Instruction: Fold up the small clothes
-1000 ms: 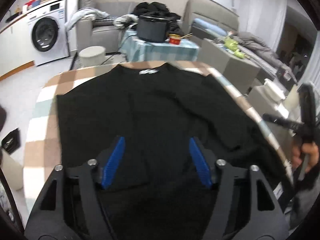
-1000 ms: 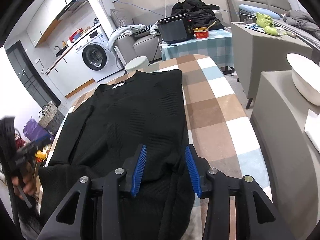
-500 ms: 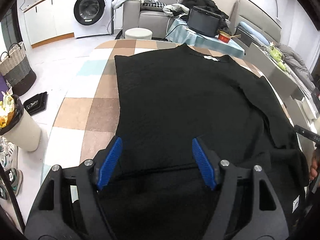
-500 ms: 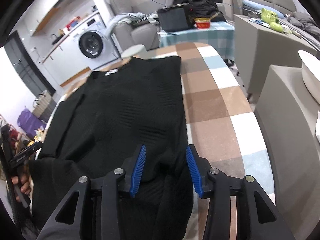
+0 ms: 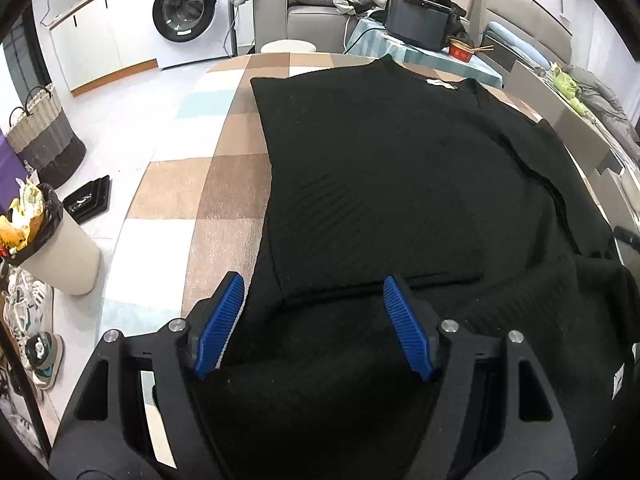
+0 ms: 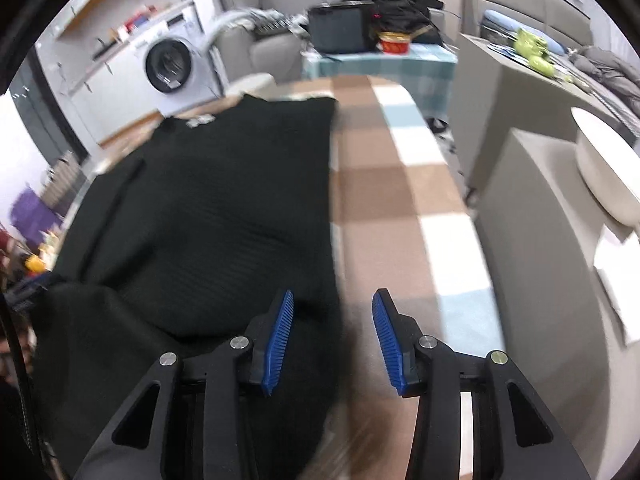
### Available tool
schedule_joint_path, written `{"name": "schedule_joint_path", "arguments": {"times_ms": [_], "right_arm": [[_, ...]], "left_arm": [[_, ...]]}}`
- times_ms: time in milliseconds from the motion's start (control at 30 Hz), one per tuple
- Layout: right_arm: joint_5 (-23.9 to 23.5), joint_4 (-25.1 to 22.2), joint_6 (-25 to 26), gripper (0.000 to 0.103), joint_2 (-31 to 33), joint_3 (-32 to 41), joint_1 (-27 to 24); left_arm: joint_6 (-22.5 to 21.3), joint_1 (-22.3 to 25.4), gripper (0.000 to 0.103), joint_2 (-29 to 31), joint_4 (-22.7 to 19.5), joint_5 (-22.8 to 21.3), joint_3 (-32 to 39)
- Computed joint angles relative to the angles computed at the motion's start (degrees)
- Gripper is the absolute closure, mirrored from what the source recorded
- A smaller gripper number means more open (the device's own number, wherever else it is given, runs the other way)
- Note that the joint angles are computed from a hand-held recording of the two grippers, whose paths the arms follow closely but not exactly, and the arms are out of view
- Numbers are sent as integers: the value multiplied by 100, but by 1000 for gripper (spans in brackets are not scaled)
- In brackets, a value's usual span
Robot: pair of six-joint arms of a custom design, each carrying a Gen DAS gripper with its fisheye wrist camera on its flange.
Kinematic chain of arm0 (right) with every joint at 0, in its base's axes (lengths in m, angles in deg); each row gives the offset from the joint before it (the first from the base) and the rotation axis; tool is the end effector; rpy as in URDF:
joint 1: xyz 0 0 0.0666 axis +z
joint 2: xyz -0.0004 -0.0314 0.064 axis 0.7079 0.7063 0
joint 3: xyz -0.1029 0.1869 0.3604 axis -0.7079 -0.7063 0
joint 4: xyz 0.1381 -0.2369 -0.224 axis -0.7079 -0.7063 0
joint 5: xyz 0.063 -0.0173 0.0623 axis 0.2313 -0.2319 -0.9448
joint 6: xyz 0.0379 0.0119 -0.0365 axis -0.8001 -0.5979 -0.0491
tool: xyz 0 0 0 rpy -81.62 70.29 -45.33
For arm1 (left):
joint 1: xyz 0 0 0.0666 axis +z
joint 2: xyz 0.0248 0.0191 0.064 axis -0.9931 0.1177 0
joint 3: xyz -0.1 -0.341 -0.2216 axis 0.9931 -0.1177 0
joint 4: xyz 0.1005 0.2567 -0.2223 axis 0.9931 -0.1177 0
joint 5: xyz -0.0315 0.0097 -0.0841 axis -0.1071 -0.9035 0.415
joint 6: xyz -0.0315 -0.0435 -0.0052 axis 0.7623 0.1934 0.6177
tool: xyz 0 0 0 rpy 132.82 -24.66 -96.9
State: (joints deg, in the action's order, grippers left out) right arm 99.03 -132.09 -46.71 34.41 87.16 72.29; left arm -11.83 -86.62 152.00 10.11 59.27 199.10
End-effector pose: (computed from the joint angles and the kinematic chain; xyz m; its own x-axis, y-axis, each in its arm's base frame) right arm 0.4043 0.1952 0.5255 -0.7526 0.3850 -0.5342 0.3469 0.9214 0.1754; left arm 0.6287 -0.0449 0.4431 -0.7863 0.2505 -0.5648 0.3413 0.9381 -0.0591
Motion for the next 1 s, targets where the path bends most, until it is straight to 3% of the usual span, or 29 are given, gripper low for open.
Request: {"name": "schedule_joint_path", "arguments": {"times_ms": [133, 467, 533, 567, 667, 800, 1000], "right_arm": [[-111, 258, 272, 60, 292, 254, -45], [-352, 96, 727, 60, 1218, 1303, -17], [-437, -177, 763, 69, 1483, 1552, -57], [-149, -242, 919, 71, 1606, 1690, -10], [32, -280, 818, 71, 1833, 1959, -68], [-252, -243, 734, 71, 1766, 1970, -163], [-304, -69, 557, 65, 925, 1094, 102]], "left_arm": [[-41, 16, 33, -79, 21, 27, -125], [32, 56, 33, -234, 155, 34, -356], [18, 44, 33, -258, 151, 7, -373], [20, 49, 33, -280, 173, 17, -400], [82, 66, 33, -334, 204, 64, -450], [103, 93, 33, -474, 283, 94, -625], [53, 190, 33, -784, 376, 198, -994]]}}
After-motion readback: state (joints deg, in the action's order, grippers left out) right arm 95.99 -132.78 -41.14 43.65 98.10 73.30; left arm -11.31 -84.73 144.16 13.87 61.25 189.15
